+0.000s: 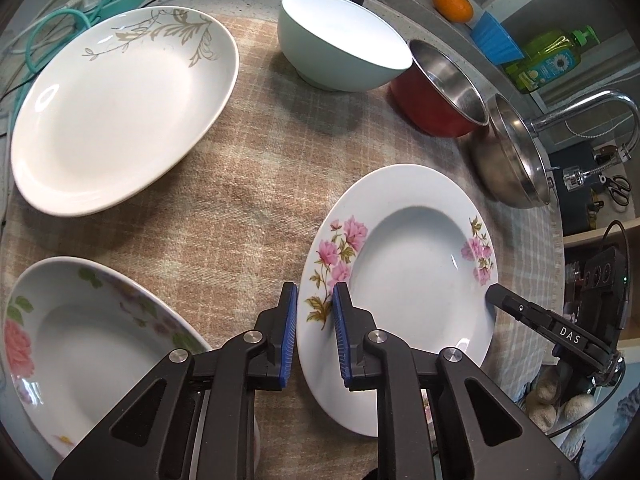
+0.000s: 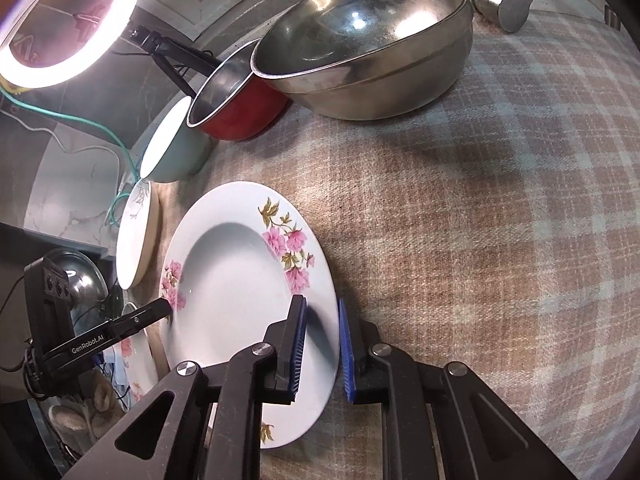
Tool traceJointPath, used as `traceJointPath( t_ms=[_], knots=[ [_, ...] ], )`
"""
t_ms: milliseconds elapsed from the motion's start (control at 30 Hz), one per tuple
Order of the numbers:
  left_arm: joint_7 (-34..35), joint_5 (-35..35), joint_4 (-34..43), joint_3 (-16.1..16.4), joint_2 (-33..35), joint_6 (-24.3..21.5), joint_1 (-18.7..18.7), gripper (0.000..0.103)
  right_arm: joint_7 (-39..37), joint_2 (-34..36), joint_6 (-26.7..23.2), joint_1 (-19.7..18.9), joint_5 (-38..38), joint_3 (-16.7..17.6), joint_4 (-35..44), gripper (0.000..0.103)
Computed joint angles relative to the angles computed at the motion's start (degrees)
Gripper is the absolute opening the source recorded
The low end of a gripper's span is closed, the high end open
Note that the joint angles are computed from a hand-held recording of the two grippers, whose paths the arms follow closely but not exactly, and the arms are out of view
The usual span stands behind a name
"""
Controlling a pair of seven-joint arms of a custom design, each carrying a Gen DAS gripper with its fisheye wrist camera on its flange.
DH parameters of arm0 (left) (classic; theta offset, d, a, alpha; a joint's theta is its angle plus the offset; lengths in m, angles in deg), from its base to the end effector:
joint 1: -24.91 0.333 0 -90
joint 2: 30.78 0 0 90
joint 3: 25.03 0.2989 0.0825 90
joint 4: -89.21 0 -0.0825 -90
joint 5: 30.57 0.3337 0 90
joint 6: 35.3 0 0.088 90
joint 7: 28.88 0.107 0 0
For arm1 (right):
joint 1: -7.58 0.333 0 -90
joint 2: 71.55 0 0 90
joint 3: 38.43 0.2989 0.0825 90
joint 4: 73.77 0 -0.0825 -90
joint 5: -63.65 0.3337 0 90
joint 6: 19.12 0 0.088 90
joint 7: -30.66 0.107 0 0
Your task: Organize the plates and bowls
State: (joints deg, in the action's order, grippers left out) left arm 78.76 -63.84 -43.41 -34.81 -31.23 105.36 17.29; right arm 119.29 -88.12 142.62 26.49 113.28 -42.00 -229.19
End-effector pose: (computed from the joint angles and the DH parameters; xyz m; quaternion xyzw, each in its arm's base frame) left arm 0.4635 -0.1452 0.3767 0.6249 -0.7522 0.1895 0.0885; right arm 0.3813 0.0654 0.3692 -0.4948 0.8230 0.0616 0.2720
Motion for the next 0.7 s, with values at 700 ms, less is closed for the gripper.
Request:
traceJointPath(
  t_ms=[700],
  knots=[
    [0.8,-0.9,-5.2,0.6,-5.6,-1.9,-1.8,0.016,7.1,-7.7,-0.2,0.8,-6.1,-0.4,-7.0,0.015]
  ],
)
